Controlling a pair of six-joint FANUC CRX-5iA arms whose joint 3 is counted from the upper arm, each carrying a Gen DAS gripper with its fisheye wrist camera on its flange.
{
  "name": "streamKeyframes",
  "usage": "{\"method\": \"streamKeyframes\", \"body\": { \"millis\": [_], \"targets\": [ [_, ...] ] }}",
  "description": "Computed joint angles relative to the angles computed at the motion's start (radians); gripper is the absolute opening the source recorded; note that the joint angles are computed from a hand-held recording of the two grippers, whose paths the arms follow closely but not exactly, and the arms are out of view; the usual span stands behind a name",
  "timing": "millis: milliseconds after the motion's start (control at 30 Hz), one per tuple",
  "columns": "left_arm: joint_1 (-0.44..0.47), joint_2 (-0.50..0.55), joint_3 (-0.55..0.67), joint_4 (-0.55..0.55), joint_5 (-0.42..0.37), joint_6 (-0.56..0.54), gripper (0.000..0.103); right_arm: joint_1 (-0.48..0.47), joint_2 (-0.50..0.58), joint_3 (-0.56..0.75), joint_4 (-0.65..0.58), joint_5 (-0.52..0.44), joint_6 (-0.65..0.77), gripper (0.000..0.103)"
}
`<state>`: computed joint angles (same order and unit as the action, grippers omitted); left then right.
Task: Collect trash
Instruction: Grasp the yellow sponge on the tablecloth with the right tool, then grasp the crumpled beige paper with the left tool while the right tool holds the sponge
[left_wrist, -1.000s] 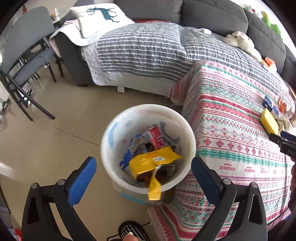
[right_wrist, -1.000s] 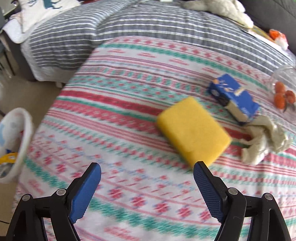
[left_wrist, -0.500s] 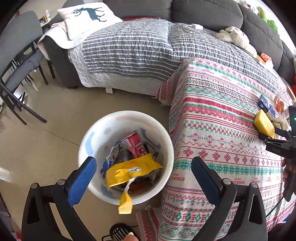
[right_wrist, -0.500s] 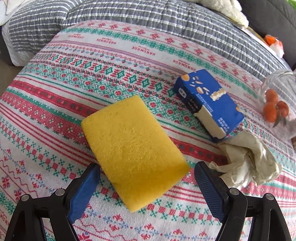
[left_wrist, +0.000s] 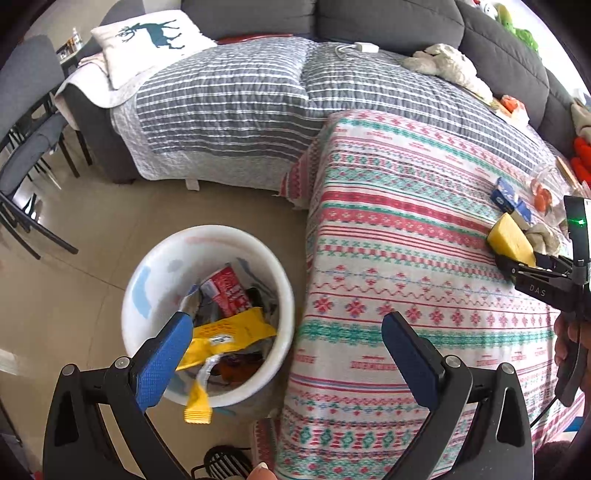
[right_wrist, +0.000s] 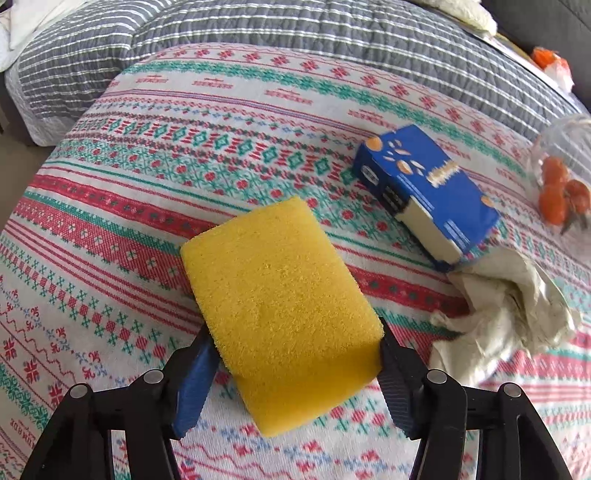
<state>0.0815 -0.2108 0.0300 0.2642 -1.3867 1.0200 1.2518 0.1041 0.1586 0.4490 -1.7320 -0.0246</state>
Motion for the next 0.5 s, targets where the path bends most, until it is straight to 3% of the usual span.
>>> {"method": "streamKeyframes", "body": {
  "millis": [267,500],
  "targets": [
    [-0.075,-0.024,-0.011,0.014,0.003,0.011,0.103,0.105,-0.082,-0.031,0.017,-0.087,-0.134,0.067],
    [-0.223,-0.045,-0.023,-0.019,0.021,0.049,0.103,0.244,-0.206,-0.113,0.037,-0.193,-0.371,0.067]
  ]
}}
